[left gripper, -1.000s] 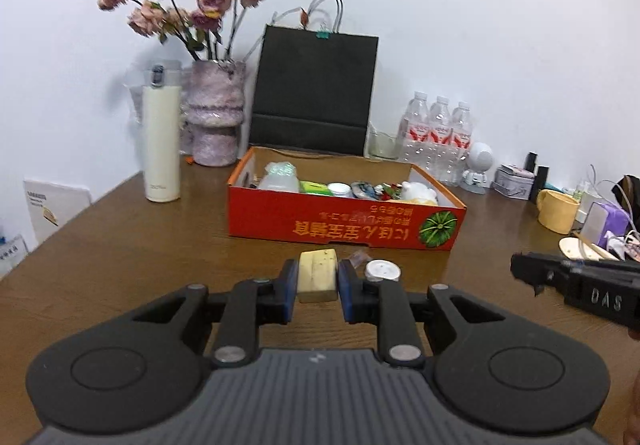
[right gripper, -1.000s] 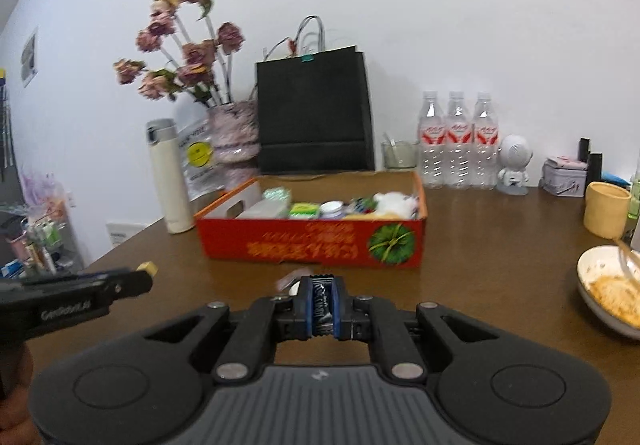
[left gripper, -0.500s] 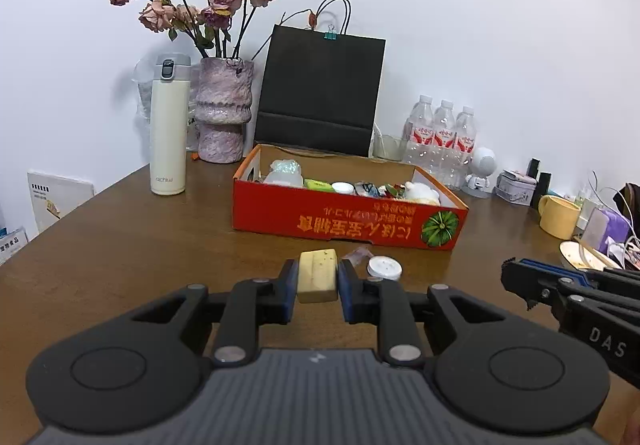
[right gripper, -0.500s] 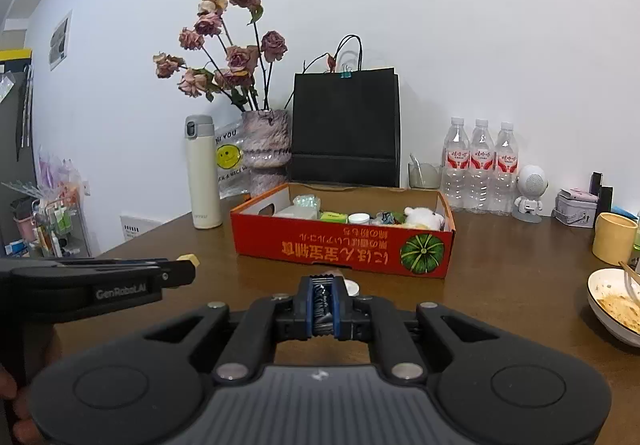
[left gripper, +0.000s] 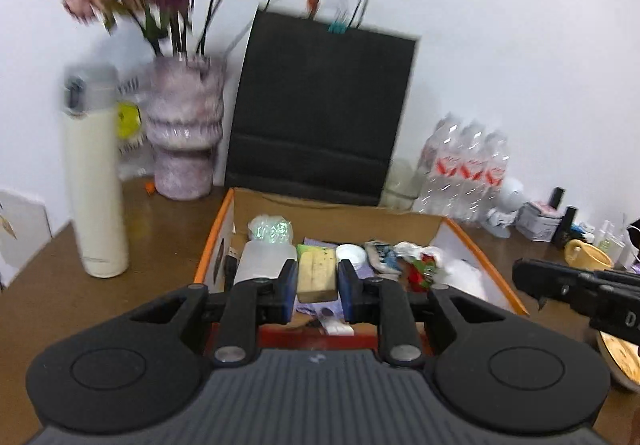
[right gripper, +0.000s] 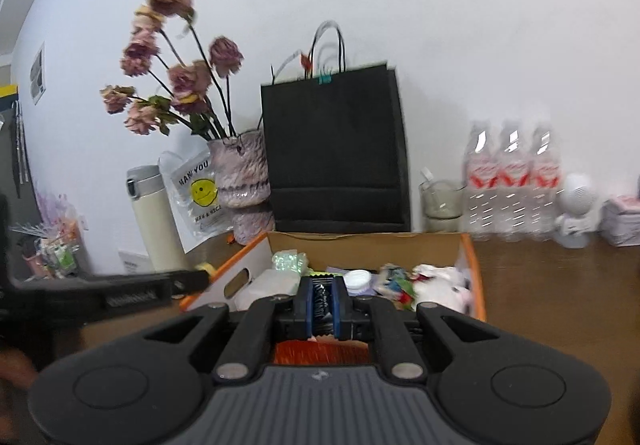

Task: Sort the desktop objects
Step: 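Carry the yellow block and black item into the box and open both tools, then move both tools back over the remaining table items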

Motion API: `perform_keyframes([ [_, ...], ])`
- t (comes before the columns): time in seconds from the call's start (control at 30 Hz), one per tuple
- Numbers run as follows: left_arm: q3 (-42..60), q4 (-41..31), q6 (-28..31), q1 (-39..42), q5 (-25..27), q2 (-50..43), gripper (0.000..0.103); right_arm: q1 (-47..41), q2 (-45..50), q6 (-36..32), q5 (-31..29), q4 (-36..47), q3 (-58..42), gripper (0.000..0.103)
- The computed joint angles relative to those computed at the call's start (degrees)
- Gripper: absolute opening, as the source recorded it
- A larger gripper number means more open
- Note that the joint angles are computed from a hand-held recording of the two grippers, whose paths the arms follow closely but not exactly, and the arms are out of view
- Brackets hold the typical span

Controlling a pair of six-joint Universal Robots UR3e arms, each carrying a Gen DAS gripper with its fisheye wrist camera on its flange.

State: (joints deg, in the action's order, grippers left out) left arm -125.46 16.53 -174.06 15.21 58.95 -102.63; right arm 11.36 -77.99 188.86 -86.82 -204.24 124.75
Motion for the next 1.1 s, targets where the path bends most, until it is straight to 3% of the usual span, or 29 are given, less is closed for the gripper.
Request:
perform_keyframes([
  [0.13,19.12,-18.63,2.6,-3.03,1.42,-10.73,0.022,-5.25,7.88,-2.07,10.51,21.25,-18.49,0.008],
  [0.3,30.48,-26.98,0.94,-5.59,7.13,-17.39,0.022,-6.27,20.29,-1.27,12.55,42.12,-39.7,0.009],
  [0.37,31.36,-28.45,2.49,-5.07,6.32,-17.66,0.022,-6.14,22.86,-1.1,12.73,44.81,-43.08,0.01],
  [0.43,31.96,-28.63,2.91,-4.98,7.23,-17.79,0.034,-5.58,25.3,-1.23,11.73,49.25,-47.72,0.014],
  [0.67,32.06,-32.32,4.26,-3.08,6.0,-14.31,0.041,-5.17,24.86,-0.21,10.04,53.23,-51.03,0.046],
  [0.7,32.43,-34.15,5.01,-3.17,6.56,-13.43,0.045,-5.06,23.97,-0.19,9.58,54.03,-51.02,0.053],
  [0.77,34.06,-39.34,7.27,-3.81,8.07,-12.03,0.066,-4.51,22.67,-0.37,7.68,56.92,-52.06,0.065],
  [0.8,35.19,-42.4,8.41,-4.5,9.5,-11.37,0.081,-4.11,22.31,-0.56,6.28,60.5,-53.88,0.073],
  [0.87,35.5,-44.1,9.55,-6.44,13.91,-9.81,0.086,-4.09,21.71,-1.76,5.76,66.07,-56.43,0.079],
  [0.93,35.31,-44.34,9.5,-8.29,18.13,-8.55,0.103,-4.37,20.97,-2.38,5.72,71.15,-58.39,0.079],
  [1.03,32.54,-42.48,9.7,-9.83,21.99,-5.62,0.103,-4.08,18.58,-1.66,2.51,74.68,-57.88,0.081],
  [1.1,30.88,-43.19,10.17,-9.61,21.46,-3.34,0.103,-4.01,15.66,-1.02,0.71,74.13,-54.68,0.083],
])
